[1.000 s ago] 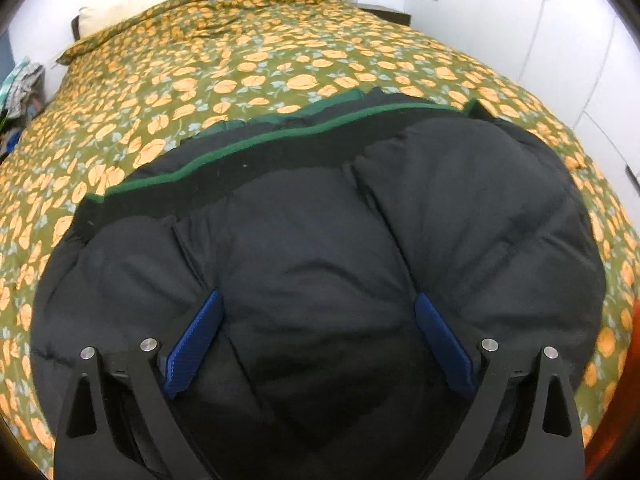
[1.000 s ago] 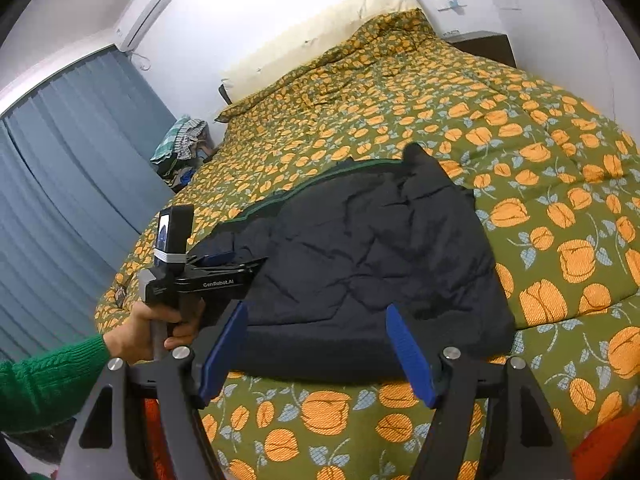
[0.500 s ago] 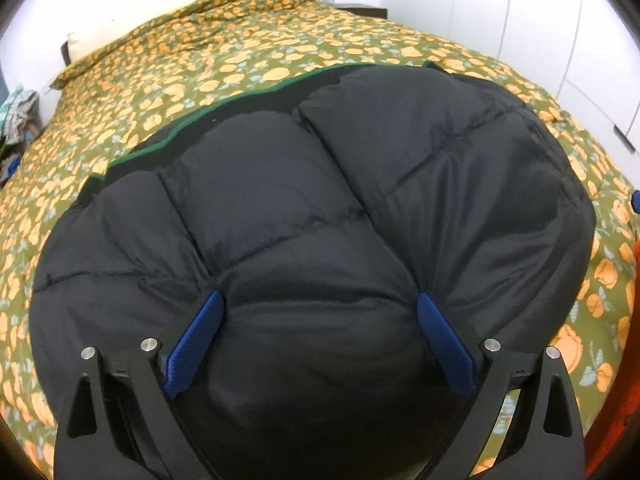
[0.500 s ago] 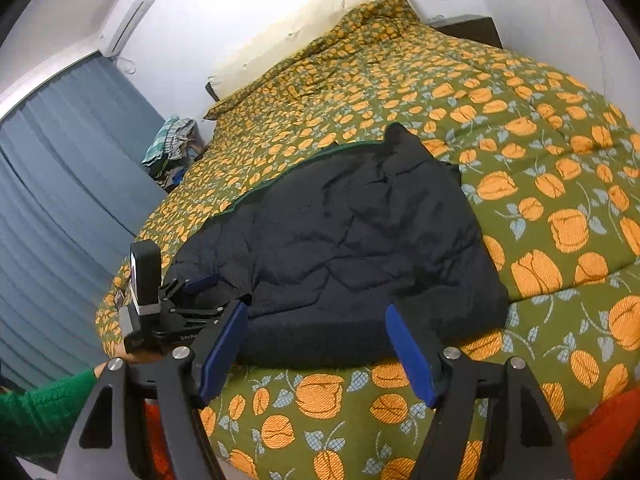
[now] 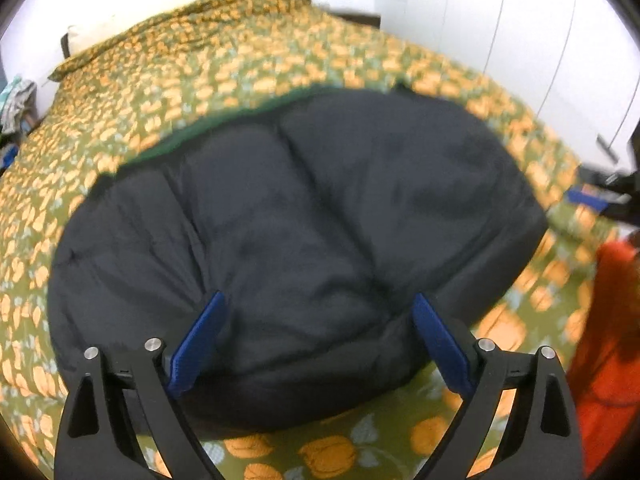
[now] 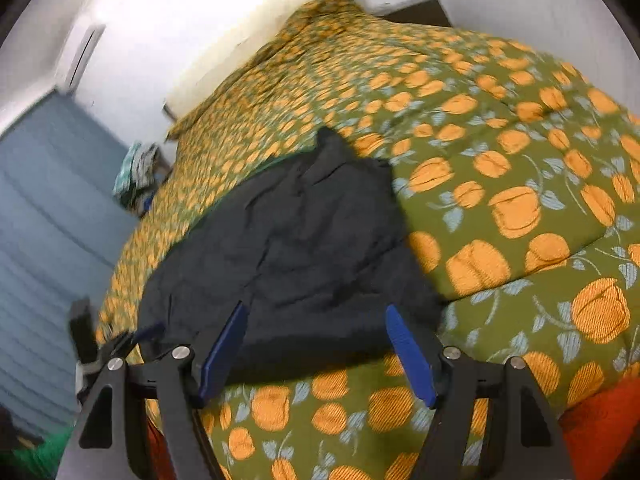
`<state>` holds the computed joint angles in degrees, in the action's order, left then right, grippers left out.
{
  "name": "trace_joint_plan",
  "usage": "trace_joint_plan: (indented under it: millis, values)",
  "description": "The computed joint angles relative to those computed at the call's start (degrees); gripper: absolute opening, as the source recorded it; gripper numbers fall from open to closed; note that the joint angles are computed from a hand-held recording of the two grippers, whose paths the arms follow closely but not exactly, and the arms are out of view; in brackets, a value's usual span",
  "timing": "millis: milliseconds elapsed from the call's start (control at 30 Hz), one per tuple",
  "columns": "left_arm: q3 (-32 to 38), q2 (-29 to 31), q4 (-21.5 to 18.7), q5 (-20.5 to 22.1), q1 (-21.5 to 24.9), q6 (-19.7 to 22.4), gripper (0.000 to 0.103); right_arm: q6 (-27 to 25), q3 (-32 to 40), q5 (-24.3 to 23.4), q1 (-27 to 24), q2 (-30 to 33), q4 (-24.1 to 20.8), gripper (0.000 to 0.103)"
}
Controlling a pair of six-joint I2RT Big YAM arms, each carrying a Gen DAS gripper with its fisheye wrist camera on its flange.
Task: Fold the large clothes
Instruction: 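Grasp the folded jacket edge with the right tool and lift it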
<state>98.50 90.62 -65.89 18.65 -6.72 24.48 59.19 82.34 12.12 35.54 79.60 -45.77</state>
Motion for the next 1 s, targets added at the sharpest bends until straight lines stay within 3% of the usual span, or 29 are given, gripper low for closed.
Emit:
trace_joint_plan:
  millis: [133,267,367,467,533,667,700,733,767,833,900,1000]
  values:
    - [7.0,3.5,-1.8,3.6,-0.9,-3.8,0.096,-0.2,-1.6,-4.0,-4.9,0.6,3.6,0.077]
    - [9.0,5.9,-0.4,2.4,-3.6,-3.5,0.096,-1.9,-1.1,-11.4,-10.4,4.3,9.2,0.078]
    - [10.2,8.8,-2.2,0.5,-5.2,-3.4,0.096,-2.8,0.2,-19.0,-13.6,8.6,12.5,0.078]
    - [11.2,12.0,-3.8,-0.2,-5.3,-4.5,0.099,-2.3,1.2,-25.0,-15.1,12.5,12.3,0.082]
    - [10.7,12.3,-3.5,1.5,-4.8,-5.4,0.099,-2.2,0.1,-25.7,-15.1,12.7,15.1,0.082]
    - [9.3,11.9,-3.0,0.8,-5.1,-3.9,0.101,-1.2,-0.9,-28.6,-15.4,13.1,19.1,0.082]
    - [9.1,11.8,-2.8,0.7,-5.2,-3.9,0.101,-1.7,-0.6,-29.4,-15.4,13.5,19.1,0.071]
    - [8.9,11.8,-2.7,0.8,-5.1,-3.9,0.101,-1.7,-0.5,-31.0,-15.4,13.8,20.0,0.052]
    - [8.9,11.9,-2.7,0.9,-5.0,-3.9,0.101,-1.2,-0.5,-31.9,-15.4,14.0,20.6,0.049]
    - [8.6,11.6,-2.7,0.7,-5.0,-3.9,0.101,0.2,-0.6,-32.3,-15.5,13.7,21.6,0.031]
    - [9.8,12.4,-3.5,0.3,-5.0,-3.8,0.101,0.1,-0.1,-30.3,-14.7,12.7,20.9,0.027]
    - [12.3,13.3,-6.2,-1.1,-5.0,-3.8,0.101,-3.3,5.3,-24.8,-12.2,12.4,16.0,0.026]
